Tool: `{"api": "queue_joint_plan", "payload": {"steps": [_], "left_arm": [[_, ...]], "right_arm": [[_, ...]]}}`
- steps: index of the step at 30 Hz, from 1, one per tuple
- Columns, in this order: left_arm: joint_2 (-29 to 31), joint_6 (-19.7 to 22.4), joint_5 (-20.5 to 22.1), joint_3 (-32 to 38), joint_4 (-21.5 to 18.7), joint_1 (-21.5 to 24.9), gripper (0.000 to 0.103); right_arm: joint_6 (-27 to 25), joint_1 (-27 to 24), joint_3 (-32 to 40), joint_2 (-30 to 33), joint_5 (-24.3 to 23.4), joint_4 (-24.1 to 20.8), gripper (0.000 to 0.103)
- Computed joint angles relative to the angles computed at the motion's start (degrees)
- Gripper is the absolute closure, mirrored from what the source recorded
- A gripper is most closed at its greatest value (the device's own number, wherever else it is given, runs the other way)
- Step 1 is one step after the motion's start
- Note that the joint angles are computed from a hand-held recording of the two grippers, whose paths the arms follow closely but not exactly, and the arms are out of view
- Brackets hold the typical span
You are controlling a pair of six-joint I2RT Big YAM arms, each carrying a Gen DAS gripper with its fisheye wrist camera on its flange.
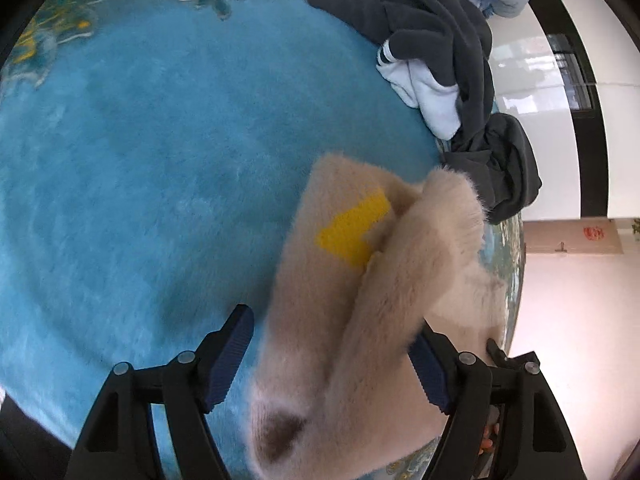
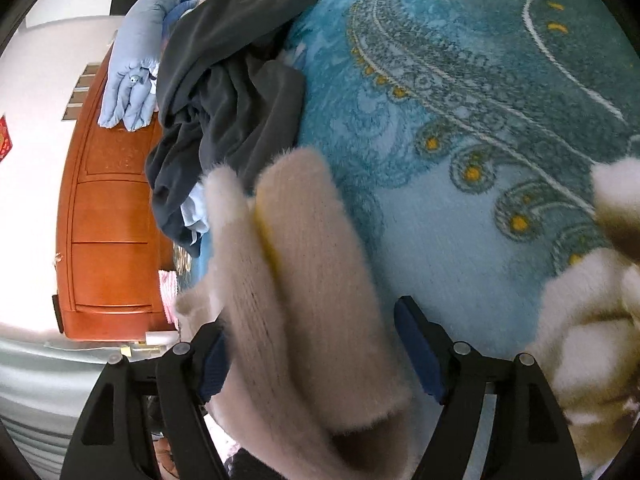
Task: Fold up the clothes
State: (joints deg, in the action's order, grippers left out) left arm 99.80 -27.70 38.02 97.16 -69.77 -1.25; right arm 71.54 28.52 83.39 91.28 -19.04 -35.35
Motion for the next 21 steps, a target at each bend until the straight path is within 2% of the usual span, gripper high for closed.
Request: {"api": "queue_joint_plan", "payload": {"steps": [3,6,7,8,9,14,17,21], "left_arm": [[1.7,0.8,2.0,1.4,-0.8,0.1,0.024],[2.4,-0.6,3.0,1.8,-0.2,0.2,0.026],[2.5,-1.0,3.1,2.0,-0.1,0.2,0.029],[2.5,-1.2,2.9,2.1,-0.2,0.0,0.039],[2.5,-1.3,2.6,2.4,-0.6,-0.1,0.045],[0.5,-1.5,0.6,1.9,-0.1,-0.5,0.064],[-1.8,-2.1,1.4,0.8,1.3,-0.3,0.068],[-4.7,-0.3,1.9,0.5,1.2,-0.3,0.07]], "right_arm": [[0.7,0.6,0.9,0.9,1.0,-0.1,0.036],[2.5,0.9,1.5,1.4,2.2,-0.4,0.038],[2.7,1.1,2.1,1.6,2.7,-1.4,0.039],[2.9,1.2,2.7,1.7,3.2,-2.3,0.041],[3.1,1.4,3.3,1.9,3.7,-3.3,0.046],[1.9,2.0,6.6,1.7,5.3,-7.4,0.061],[0.8,2.6,9.2,1.8,6.2,-8.5,0.064],[-0.3,3.6,12.1,1.4,7.3,-10.4,0.066]]}}
